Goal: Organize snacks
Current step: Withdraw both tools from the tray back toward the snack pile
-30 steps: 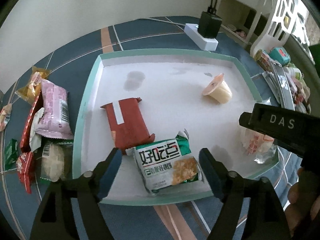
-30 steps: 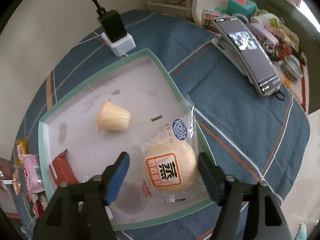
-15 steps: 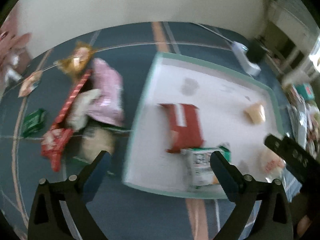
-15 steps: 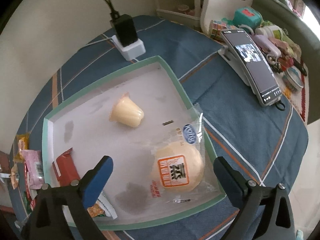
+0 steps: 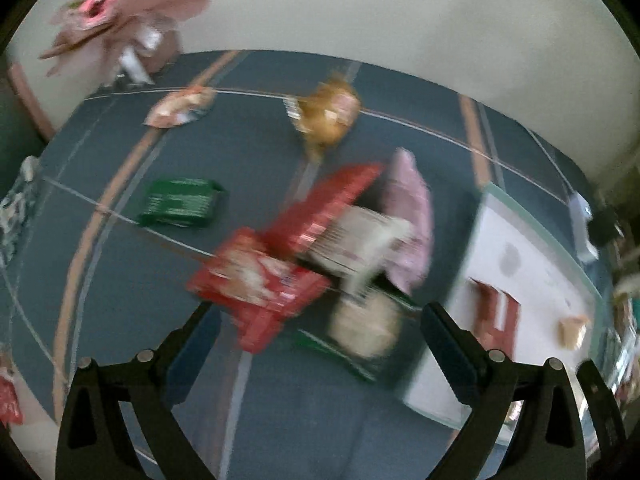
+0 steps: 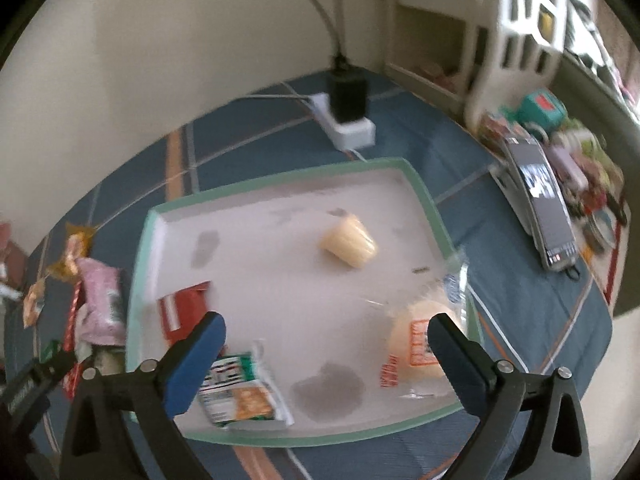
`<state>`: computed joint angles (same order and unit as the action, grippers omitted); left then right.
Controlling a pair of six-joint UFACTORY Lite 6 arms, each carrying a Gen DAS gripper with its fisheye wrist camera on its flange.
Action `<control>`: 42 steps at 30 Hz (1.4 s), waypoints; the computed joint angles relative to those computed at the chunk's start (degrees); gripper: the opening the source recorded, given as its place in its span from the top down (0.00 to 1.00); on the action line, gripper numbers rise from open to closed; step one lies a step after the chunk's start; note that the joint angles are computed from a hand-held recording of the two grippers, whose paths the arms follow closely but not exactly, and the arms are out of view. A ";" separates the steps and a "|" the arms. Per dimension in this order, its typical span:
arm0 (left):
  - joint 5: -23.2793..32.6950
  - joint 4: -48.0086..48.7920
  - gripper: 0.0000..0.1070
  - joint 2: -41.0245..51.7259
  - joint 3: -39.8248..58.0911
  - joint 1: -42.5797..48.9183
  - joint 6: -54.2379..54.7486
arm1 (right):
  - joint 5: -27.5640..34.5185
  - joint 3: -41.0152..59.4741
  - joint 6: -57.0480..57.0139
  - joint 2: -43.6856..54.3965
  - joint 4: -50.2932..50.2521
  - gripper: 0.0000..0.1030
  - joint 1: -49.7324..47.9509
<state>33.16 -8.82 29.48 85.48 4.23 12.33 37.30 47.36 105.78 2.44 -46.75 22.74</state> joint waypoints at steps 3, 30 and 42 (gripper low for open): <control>0.66 0.07 0.04 1.80 3.13 2.85 -0.36 | 0.64 2.62 0.28 2.20 -1.53 0.00 2.28; 11.86 -7.68 0.04 12.74 22.39 14.92 3.67 | 0.08 24.87 -23.85 29.50 12.64 0.00 9.53; 13.55 -9.02 0.04 13.46 23.57 15.33 4.34 | -1.11 21.26 -23.82 27.31 12.21 0.00 9.38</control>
<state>46.72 -17.84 42.93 109.05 19.56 16.67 36.19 68.63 81.95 29.75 -34.53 32.12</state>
